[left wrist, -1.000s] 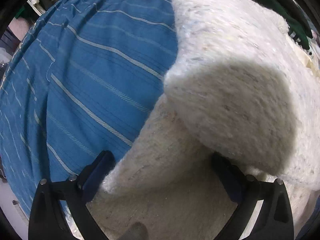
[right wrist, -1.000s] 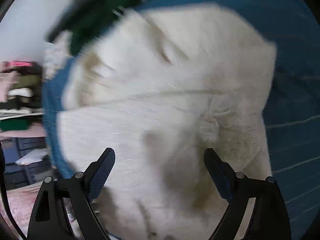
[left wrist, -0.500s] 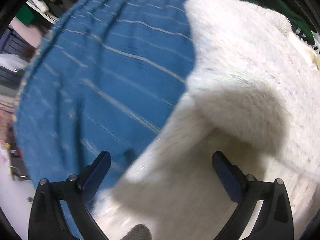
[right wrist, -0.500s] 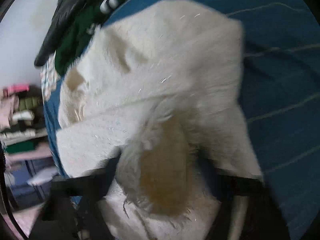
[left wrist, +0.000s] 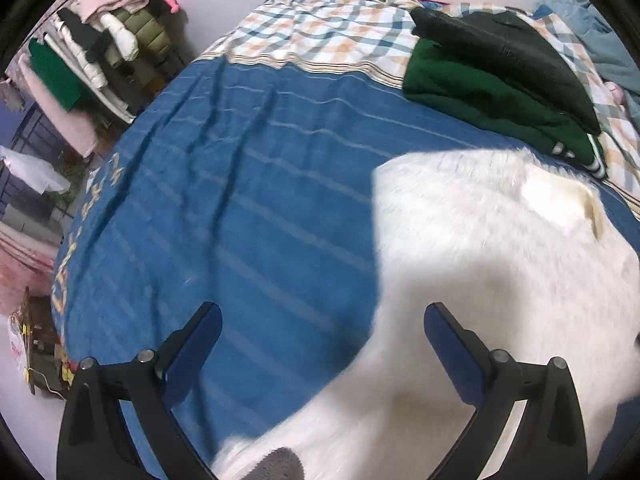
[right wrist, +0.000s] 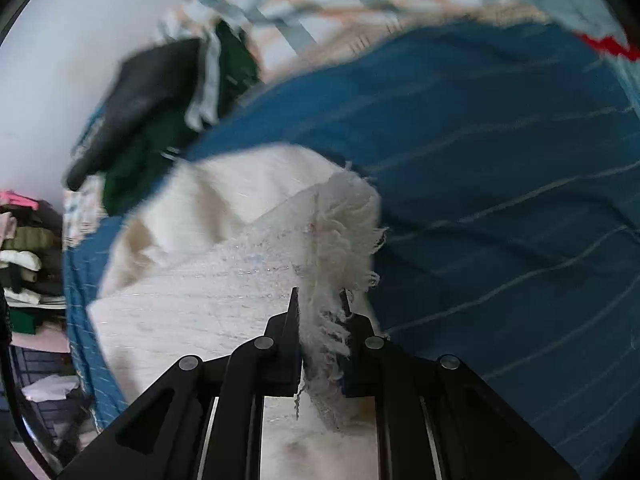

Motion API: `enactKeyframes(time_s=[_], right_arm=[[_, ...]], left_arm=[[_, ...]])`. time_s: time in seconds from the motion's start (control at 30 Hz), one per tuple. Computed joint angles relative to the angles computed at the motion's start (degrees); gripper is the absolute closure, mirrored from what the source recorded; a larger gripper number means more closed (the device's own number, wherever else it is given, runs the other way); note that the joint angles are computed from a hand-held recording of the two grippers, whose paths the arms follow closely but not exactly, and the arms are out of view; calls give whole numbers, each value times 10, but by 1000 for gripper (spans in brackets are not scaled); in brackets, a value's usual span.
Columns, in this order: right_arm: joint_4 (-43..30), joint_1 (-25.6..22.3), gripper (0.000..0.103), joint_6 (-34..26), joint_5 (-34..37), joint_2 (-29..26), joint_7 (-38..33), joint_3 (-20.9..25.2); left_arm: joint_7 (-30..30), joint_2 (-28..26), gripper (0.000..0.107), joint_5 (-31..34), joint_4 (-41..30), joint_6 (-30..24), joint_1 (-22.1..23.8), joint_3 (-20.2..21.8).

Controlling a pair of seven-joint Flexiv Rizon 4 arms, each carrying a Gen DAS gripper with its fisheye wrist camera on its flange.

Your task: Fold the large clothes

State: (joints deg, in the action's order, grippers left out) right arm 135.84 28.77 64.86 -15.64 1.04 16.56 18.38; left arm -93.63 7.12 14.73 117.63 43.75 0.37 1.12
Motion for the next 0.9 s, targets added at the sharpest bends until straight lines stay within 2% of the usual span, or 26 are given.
enactKeyframes(time_s=[0.03,0.1,0.17,0.23,0.27,0.33,0.43,0.5,0.57,0.6,0.63,0.67,0.7,0.73,0.8,0.83,0.9], right_arm=[[-4,3,87,29,38,-23,-36,-6],[-1,-11,79,87,170,-46,-142,9],[16,-11,64,110,198,-26,-138,12],[47,-13,53,88,152,28,-85,11],[54,-14,49,66,135,53,-68,16],[57,2,47,2,151,109,-75,28],[38,54,47,-86,230,139,-150,27],[28,82,47,-87,284,119,-206,25],[23,90,47,-63,309,88,-234,28],[21,94,47,-36,327,62,-258,27],[15,93,47,-18,338,40,-281,24],[8,91,58,-4,344,19,-302,23],[-1,87,76,-5,328,0,-319,23],[-10,82,92,-39,286,-7,-306,22],[4,72,94,-51,231,8,-226,27],[18,65,97,-80,190,35,-160,32],[63,50,97,-61,171,87,-66,51]], left_arm=[[-18,-26,4,28,-13,6,4,-11],[-46,-80,4,101,-43,-3,-4,-27],[-36,-119,4,124,-57,-7,-16,-20],[-9,-124,4,108,-58,6,-22,-5],[5,-113,4,100,-55,9,-24,2],[25,-75,4,93,-33,19,-26,15],[29,19,4,122,17,-3,-31,24],[34,57,4,137,44,-15,-13,12],[32,91,4,151,77,-39,-6,-1],[34,88,4,156,88,-41,1,-6],[23,84,4,170,96,-47,7,-17],[7,70,4,190,100,-42,14,-26],[-12,55,4,211,101,-38,19,-35],[-34,36,4,237,97,-38,22,-44],[-53,9,4,248,92,-21,18,-38],[-58,6,4,250,91,-9,14,-32],[-42,4,4,242,92,3,7,-22]])
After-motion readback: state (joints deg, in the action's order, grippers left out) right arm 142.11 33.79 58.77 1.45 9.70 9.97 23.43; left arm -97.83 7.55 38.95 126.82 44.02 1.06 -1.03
